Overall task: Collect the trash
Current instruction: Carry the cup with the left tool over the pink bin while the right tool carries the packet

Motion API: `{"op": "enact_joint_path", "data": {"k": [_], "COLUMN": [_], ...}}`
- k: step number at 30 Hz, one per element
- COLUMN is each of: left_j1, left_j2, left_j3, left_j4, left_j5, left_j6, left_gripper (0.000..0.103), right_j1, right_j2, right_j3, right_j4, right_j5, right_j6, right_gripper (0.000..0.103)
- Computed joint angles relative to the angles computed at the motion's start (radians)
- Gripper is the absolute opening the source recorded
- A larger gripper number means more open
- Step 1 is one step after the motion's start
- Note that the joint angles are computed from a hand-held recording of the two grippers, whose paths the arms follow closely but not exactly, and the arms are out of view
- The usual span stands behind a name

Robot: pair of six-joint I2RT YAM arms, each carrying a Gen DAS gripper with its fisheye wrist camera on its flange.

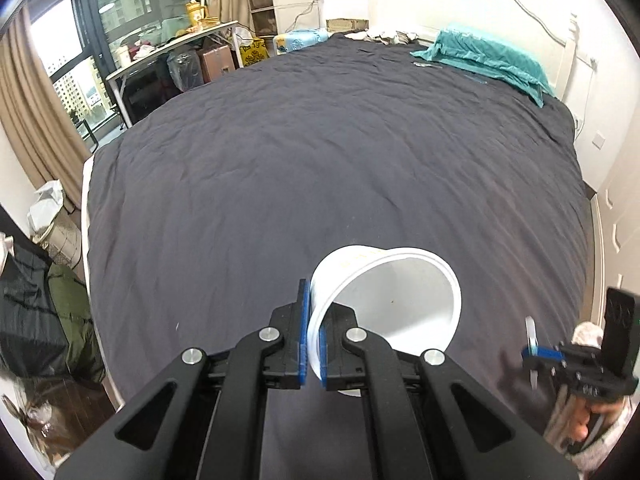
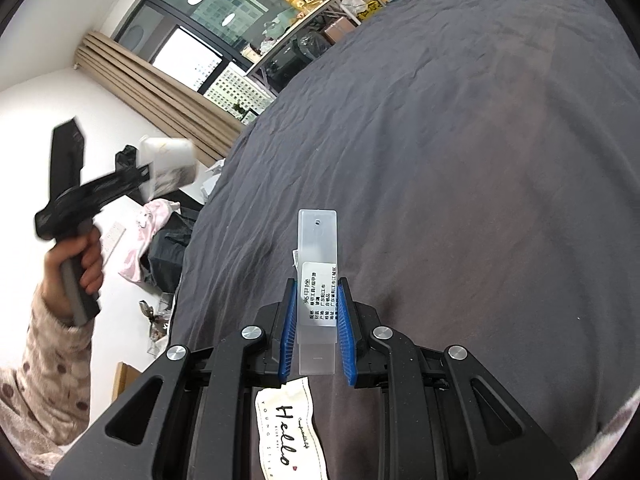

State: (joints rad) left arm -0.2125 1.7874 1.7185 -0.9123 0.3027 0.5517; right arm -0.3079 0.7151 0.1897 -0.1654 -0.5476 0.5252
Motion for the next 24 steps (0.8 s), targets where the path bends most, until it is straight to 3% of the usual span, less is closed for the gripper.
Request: {"op": "enact_joint_path", "data": {"k": [5,12,18,24], "left_j1": [0.149,0.389,0.622,0.800], "left_j2": [-0.050,-0.035,0.102,0.315], "left_j3": [-0.042,-0.032,0.127,0.400], "left_j4": [-0.070,-0.146,-0.241,-0.337], "left_j5": [0.099,0.176,0.219,0.224], "left_j6": [0.057,0.176,0.265,0.292], "left_gripper": [0.004,0.004,0.004,0.004], "right_j1": [0.119,0.385,0.556,0.695], "right_j2": [-0.004,0.181,0.424,0.684], "right_j3": [0.064,0.197,0.375,0.614], "right_j4": [-0.056,0.020,0.071,0.071], "right_j5": [0.082,0.231,0.292,0.314], "right_j6": [0.039,0.115,0.109,0.086], "right_gripper": [0.018,0.018,0.018,0.018]}}
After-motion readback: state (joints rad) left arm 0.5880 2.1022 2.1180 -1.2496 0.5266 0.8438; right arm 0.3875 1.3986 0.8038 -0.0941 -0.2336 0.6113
